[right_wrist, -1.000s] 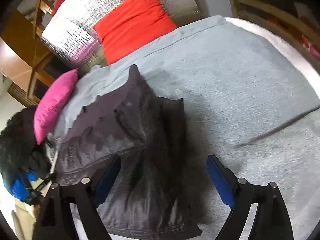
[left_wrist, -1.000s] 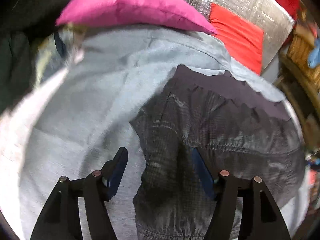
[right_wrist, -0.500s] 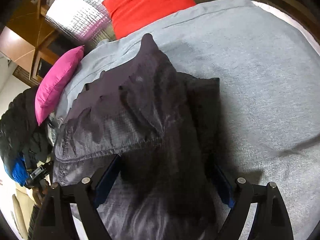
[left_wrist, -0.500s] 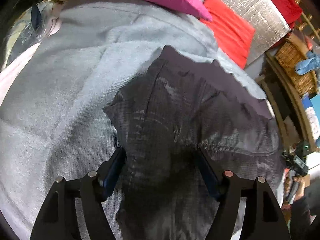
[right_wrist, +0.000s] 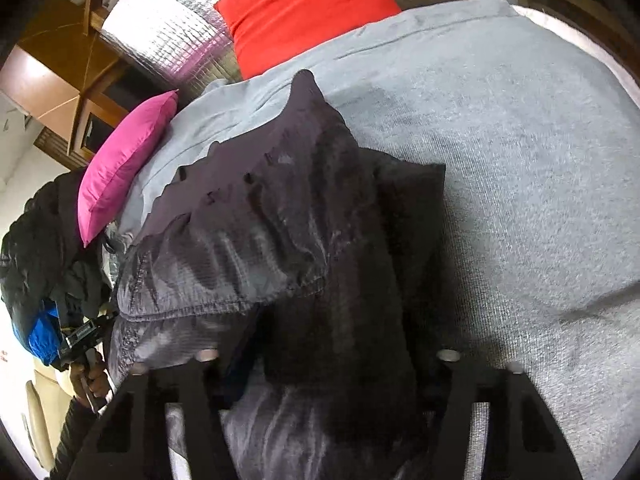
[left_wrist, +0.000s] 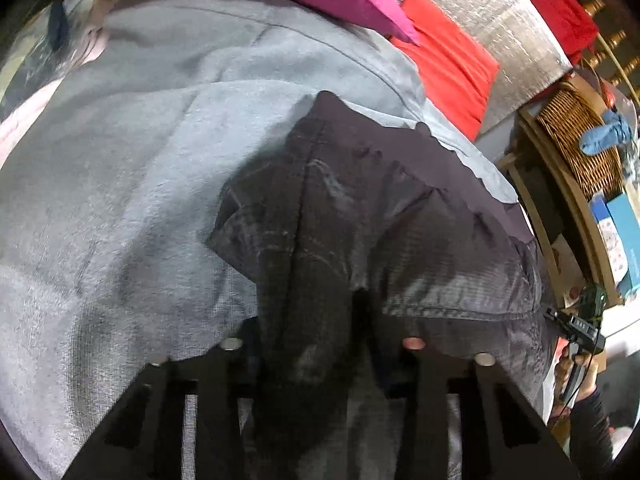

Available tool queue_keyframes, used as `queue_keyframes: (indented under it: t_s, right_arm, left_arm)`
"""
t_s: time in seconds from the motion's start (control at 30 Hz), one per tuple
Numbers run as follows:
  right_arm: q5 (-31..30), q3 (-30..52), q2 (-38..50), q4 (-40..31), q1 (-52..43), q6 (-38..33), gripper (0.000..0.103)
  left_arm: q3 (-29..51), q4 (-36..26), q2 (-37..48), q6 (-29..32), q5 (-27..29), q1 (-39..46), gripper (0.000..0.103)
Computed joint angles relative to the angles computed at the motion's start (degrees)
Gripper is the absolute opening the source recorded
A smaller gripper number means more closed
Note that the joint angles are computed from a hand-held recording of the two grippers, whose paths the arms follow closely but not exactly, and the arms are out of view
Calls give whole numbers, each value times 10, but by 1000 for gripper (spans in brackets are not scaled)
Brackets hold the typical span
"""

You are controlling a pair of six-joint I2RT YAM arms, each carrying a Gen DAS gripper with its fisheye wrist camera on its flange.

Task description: Fold large clothes

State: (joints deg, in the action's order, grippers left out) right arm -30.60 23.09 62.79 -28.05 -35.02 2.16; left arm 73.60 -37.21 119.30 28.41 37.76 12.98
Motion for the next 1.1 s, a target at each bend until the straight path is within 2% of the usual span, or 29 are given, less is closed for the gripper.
queue_keyframes:
  t_s: [0.03, 0.1, 0.17, 0.2, 0.23, 0.27, 0.3, 0.37, 0.43, 0.47, 0.5, 0.53, 0.57, 0.6, 0.63, 0.77, 0.87, 1.1]
  right_arm:
    - [5, 0, -7, -1, 5, 4, 46]
    - [18, 3, -19, -7, 22, 12, 39]
    - [21, 8, -14, -12, 23, 8, 38]
    - [16, 10, -6, -11, 19, 7, 38]
    - [8, 12, 2, -9, 12, 6, 40]
    - [2, 12, 7, -11, 4, 0, 41]
    - [1, 11, 8, -10, 1, -4, 47]
    - [-7, 6, 13, -2, -9, -4, 63]
    - [-22, -5, 27, 17, -21, -5, 64]
    - [-23, -11, 24, 25, -21, -5, 62]
    - [-24, -14, 19, 29, -20, -3, 50]
    - [-28, -14, 16, 28, -19, 1, 40]
    - [-26, -8, 9, 18, -18, 5, 35]
    - [-24, -1, 0, 5, -16, 7, 26]
    - [-26, 11, -19, -22, -15, 1, 21]
    - [-4, 77, -84, -125, 18, -3, 17]
    - [24, 135, -108, -171, 59, 20, 15]
    - [97, 350, -134, -303, 153, 48, 13]
  left_arm:
    - [-4, 5, -5, -1, -2, -2, 30]
    - [-17, 21, -16, -8, -7, -7, 27]
    - [-10, 14, -11, -9, -5, -3, 28]
    - [-4, 5, -5, -7, -1, 2, 33]
    - [-2, 4, -2, -8, 2, 4, 36]
    - [2, 2, 1, -11, 0, 7, 46]
    - [5, 2, 3, -18, -10, 9, 61]
    - [8, 3, 10, -17, -6, 15, 63]
    - [2, 6, 8, -6, 0, 14, 50]
    - [7, -7, 9, 3, 8, 15, 35]
    - [4, -7, 3, 1, 7, 13, 28]
    - [-3, 0, -9, -4, -1, 7, 25]
    - [-13, 11, -25, -7, -11, 2, 21]
    - [-22, 18, -40, -11, -17, 0, 19]
    - [-26, 18, -52, -14, -20, 0, 18]
    - [-19, -1, -110, -22, -17, -3, 17]
    - [-3, -31, -167, -23, -18, -12, 16]
    - [59, -129, -273, -7, 21, 3, 16]
